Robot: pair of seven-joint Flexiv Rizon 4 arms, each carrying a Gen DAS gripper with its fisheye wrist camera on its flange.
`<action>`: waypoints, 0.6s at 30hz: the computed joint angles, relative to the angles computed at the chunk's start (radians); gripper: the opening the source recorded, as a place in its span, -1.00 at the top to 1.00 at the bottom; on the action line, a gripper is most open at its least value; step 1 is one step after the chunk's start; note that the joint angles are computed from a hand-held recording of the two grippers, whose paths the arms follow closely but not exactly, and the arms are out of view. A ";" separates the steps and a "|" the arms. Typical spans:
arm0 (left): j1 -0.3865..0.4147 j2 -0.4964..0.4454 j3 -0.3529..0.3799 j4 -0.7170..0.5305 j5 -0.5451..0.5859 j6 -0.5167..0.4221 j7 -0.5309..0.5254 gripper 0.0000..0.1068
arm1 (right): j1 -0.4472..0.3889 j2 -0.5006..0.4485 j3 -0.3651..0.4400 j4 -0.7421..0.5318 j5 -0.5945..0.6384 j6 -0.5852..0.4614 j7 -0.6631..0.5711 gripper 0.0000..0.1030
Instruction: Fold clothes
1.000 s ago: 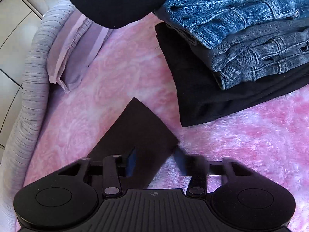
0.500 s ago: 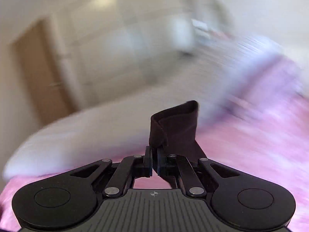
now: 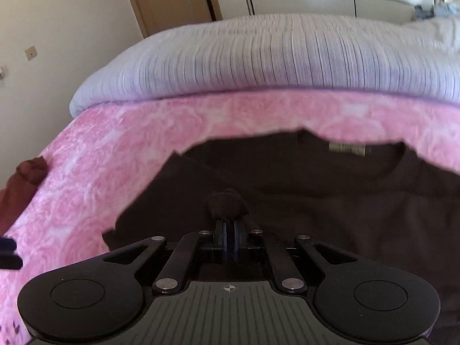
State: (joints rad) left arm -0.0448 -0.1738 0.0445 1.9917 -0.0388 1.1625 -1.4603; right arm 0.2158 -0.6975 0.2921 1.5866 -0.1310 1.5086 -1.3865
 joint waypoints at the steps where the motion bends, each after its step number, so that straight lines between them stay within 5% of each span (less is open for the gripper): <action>1: 0.009 0.000 -0.003 0.007 -0.019 0.007 0.017 0.55 | 0.014 0.007 -0.014 -0.003 -0.001 0.011 0.010 0.93; 5: 0.025 -0.018 -0.024 0.007 -0.086 0.036 0.080 0.55 | 0.031 0.005 -0.007 -0.018 -0.022 0.019 0.014 0.91; 9: 0.025 -0.080 -0.046 -0.037 -0.129 0.055 0.131 0.54 | -0.078 -0.023 0.173 -0.049 -0.005 -0.189 -0.146 0.49; 13: 0.016 -0.163 -0.080 -0.112 -0.156 0.062 0.200 0.53 | -0.110 0.049 0.178 0.038 0.082 -0.173 -0.188 0.02; 16: 0.001 -0.231 -0.107 -0.184 -0.171 0.050 0.254 0.53 | -0.131 0.137 0.144 0.132 0.139 -0.152 -0.205 -0.03; 18: -0.020 -0.279 -0.114 -0.247 -0.168 0.027 0.271 0.53 | -0.108 0.205 0.053 0.203 0.143 -0.143 -0.172 -0.05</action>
State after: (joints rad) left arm -0.0644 -0.4533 -0.0694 1.7450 -0.2069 1.1896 -1.1895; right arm 0.1076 -0.4929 0.3454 1.7895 0.0117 1.3660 -1.5583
